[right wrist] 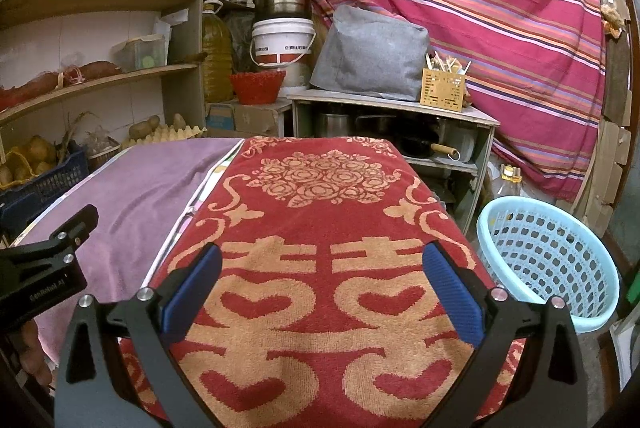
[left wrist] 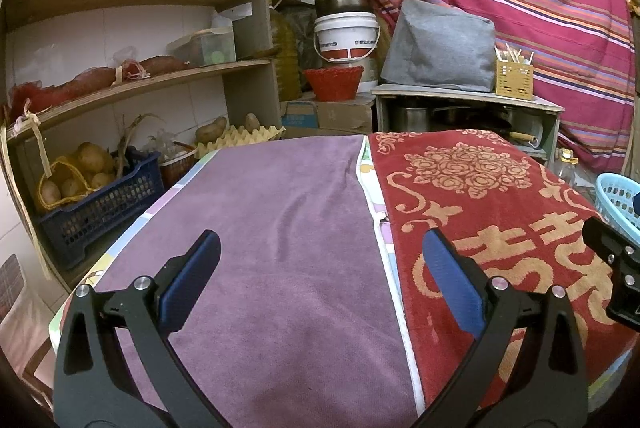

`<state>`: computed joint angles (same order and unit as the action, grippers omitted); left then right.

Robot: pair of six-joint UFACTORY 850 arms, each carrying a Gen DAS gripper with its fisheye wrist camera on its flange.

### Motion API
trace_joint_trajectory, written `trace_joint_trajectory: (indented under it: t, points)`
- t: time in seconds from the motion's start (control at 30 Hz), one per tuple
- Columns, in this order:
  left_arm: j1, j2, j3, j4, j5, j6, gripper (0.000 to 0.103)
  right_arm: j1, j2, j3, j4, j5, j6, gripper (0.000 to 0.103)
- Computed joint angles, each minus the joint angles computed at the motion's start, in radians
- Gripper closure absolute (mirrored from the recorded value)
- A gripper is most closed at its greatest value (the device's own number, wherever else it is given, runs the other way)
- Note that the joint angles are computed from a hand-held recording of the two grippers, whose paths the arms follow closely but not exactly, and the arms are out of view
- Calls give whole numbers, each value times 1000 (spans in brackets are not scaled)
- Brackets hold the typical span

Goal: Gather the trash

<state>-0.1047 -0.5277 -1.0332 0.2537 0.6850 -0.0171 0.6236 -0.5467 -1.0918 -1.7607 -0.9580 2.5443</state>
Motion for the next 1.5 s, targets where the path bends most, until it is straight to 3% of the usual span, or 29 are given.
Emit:
trace_joint_trajectory:
  t: [1.5]
  points:
    - [4, 15, 13, -17, 15, 7, 5, -7, 1, 2, -3, 6, -5, 5]
